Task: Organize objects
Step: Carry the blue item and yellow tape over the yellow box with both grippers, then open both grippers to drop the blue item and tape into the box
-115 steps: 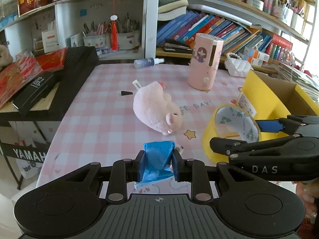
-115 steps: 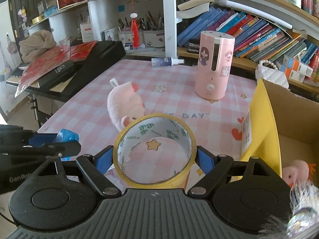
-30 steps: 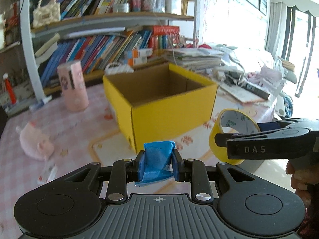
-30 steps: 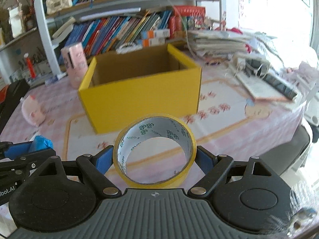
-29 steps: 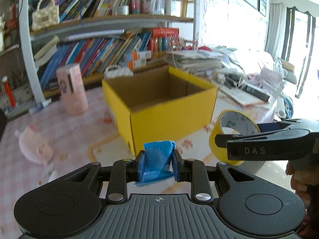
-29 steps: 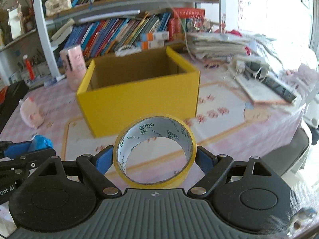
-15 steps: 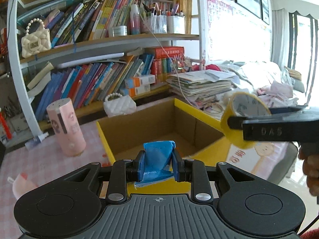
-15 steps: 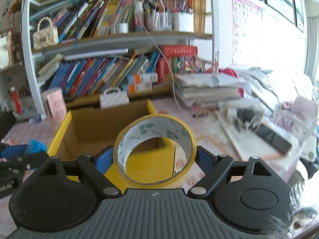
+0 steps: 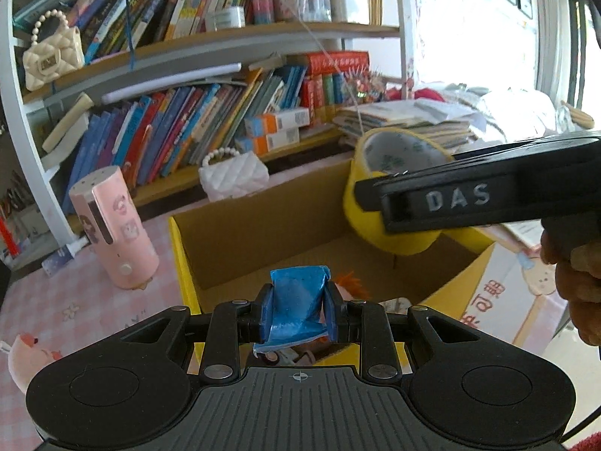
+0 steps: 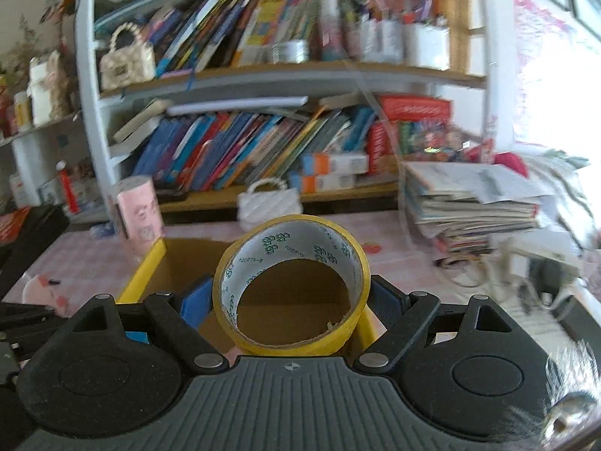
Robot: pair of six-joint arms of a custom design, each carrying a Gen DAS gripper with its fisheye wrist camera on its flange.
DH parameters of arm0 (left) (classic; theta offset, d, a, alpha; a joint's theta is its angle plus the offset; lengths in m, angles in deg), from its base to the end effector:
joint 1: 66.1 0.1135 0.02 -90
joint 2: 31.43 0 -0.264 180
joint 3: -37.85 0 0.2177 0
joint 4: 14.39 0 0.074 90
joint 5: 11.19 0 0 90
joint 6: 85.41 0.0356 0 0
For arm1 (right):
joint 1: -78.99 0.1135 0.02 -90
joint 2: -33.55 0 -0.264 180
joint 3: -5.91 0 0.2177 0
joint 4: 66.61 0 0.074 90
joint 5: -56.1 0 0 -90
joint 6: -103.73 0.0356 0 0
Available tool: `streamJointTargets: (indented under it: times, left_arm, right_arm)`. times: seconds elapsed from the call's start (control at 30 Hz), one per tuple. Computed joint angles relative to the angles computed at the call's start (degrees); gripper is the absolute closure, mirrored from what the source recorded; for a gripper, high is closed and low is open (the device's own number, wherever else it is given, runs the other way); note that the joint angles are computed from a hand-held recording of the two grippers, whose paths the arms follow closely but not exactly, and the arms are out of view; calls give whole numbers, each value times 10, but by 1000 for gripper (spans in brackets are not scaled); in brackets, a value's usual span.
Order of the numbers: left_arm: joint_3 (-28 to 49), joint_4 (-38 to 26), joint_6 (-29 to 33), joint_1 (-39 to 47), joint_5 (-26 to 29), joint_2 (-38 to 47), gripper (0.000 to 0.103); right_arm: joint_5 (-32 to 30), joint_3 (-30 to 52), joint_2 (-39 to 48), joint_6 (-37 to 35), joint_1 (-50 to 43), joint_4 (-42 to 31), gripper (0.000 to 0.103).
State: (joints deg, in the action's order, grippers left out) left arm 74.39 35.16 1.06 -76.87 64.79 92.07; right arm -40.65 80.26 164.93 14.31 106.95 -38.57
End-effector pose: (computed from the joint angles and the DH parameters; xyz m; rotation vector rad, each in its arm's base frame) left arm 0.2604 -0.0408 0.0503 0.0055 2.2043 0.1331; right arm 0.3590 0.1953 0.0760 -0.5678 2.0228 0.4249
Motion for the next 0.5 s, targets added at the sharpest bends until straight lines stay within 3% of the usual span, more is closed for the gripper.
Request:
streamJointTargets:
  times: [0.5]
  left_arm:
    - [99,-116,-13,18,1,40,77]
  right_arm:
    - [-49,268,131,-59,-1,-259,18]
